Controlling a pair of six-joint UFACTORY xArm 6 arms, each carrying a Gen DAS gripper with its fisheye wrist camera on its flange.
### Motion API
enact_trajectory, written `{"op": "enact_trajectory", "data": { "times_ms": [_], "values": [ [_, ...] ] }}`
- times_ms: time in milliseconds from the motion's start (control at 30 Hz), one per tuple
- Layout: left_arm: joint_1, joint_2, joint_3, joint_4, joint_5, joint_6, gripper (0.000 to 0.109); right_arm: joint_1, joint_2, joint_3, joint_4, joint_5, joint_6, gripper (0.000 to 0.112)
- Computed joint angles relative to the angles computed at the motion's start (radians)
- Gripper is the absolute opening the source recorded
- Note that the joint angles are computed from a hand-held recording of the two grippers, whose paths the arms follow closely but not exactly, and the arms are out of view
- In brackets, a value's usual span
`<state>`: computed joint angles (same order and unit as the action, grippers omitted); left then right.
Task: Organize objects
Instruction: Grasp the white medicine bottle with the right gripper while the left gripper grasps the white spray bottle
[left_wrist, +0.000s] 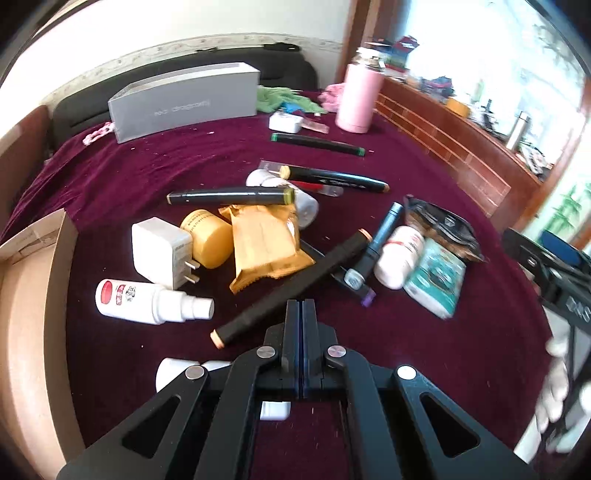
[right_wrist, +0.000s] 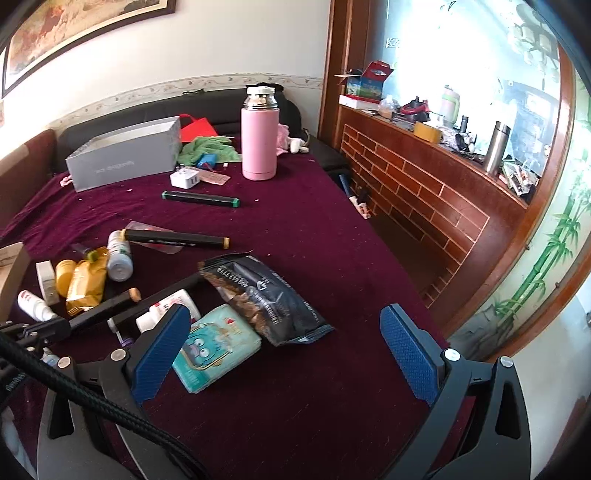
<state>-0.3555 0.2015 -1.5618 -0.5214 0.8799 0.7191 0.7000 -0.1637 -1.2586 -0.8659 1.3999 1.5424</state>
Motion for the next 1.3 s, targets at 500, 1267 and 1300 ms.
{"op": "enact_trajectory", "data": {
  "times_ms": [500,1267,1300],
  "values": [
    [0.135,-0.065,0.097,-0.055,0.009,0.085,0.000,-0.063,-0.061,0.103,0.094,-0.395,-0.086,0.103],
    [0.208,0.072,-0.127,-0.012,0.078,-0.041,0.001,-0.104,0.510,-0.460,0.728,-0.502,-0.919,0.032],
    [0.201,0.098,-0.163,0.005,0.084,-0.074,0.001,-0.110,0.475,-0.413,0.734,-0.528,-0.899,0.032]
  ]
}}
